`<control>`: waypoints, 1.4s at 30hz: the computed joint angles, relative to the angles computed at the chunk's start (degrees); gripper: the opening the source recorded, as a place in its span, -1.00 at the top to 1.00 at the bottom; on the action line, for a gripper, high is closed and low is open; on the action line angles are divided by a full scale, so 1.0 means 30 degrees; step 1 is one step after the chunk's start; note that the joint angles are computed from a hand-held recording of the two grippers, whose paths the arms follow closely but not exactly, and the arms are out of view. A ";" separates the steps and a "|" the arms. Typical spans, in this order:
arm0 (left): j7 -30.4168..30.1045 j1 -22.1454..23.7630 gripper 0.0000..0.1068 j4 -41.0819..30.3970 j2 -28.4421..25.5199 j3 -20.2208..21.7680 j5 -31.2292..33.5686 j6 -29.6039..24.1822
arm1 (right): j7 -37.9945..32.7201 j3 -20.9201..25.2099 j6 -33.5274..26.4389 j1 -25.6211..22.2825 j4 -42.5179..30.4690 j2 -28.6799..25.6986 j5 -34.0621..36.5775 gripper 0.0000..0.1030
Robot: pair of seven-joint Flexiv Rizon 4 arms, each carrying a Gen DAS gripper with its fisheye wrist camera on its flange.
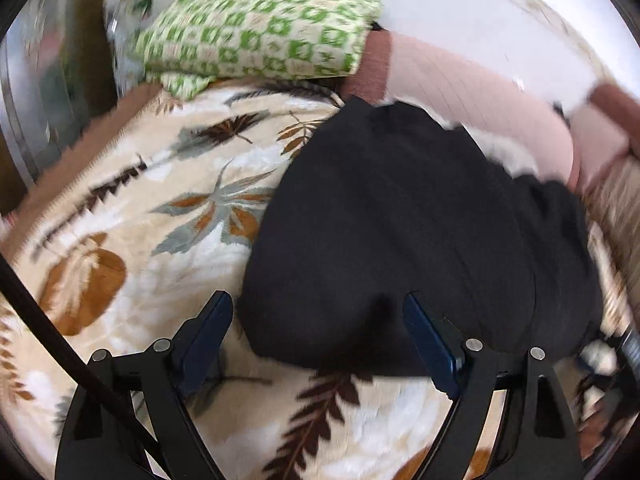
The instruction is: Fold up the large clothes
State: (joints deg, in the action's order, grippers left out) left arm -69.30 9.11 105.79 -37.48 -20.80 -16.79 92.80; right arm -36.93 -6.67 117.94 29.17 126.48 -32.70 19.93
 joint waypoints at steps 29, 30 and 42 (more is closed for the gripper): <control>0.3904 0.0335 0.59 -0.1793 0.0086 -0.1645 -0.7458 -0.5023 | 0.0656 0.2386 0.1635 -0.2991 -0.1896 -0.0098 -0.3521 0.07; 0.4062 0.0350 0.59 -0.1585 0.0297 -0.1642 -0.7766 -0.5008 | 0.0620 0.2575 0.1808 -0.3084 -0.1838 -0.0012 -0.3556 0.07; 0.7538 0.0015 0.57 0.1488 0.2376 -0.1470 -1.2058 -0.3975 | 0.0517 0.3580 0.2154 -0.3249 0.0176 0.1123 -0.3502 0.09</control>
